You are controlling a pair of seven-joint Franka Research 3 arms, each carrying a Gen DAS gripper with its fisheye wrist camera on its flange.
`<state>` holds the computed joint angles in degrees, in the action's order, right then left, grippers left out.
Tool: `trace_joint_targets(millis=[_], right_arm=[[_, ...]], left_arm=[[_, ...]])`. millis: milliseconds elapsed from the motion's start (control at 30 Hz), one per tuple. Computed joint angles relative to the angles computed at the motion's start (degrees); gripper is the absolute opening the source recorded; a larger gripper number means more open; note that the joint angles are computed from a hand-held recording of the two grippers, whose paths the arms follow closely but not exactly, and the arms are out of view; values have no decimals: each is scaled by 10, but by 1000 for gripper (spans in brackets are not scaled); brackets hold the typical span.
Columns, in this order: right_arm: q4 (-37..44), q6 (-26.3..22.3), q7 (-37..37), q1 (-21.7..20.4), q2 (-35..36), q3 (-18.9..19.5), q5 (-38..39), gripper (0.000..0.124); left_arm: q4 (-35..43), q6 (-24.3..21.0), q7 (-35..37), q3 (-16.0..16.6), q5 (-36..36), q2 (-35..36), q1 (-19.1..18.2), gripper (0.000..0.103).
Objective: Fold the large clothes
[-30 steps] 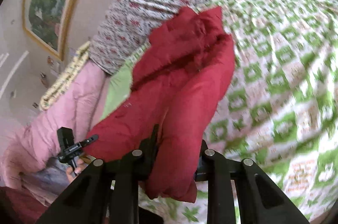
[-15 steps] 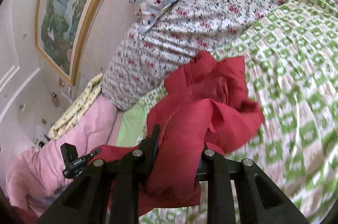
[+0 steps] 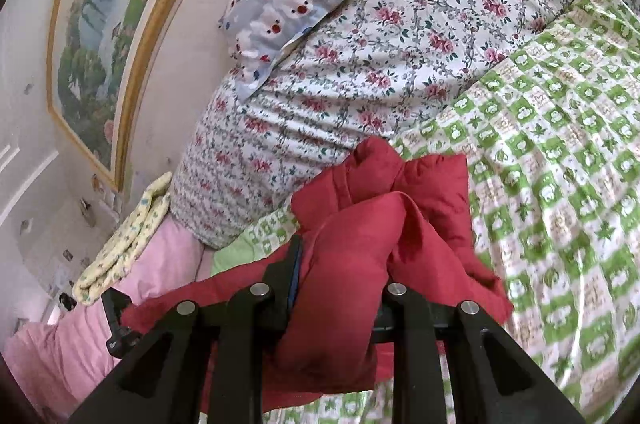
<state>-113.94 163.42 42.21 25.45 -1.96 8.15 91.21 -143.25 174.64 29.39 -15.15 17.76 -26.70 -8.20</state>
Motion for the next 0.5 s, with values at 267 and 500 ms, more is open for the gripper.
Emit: trace_joint_targets(millis=[267, 500], right_arm=[[112, 20, 63, -15, 110, 10, -55, 24], [240, 48, 224, -26, 242, 20, -195, 26]], left_arm=[[82, 11, 2, 2, 24, 107, 42, 19], [175, -12, -5, 25, 53, 220, 54, 19]])
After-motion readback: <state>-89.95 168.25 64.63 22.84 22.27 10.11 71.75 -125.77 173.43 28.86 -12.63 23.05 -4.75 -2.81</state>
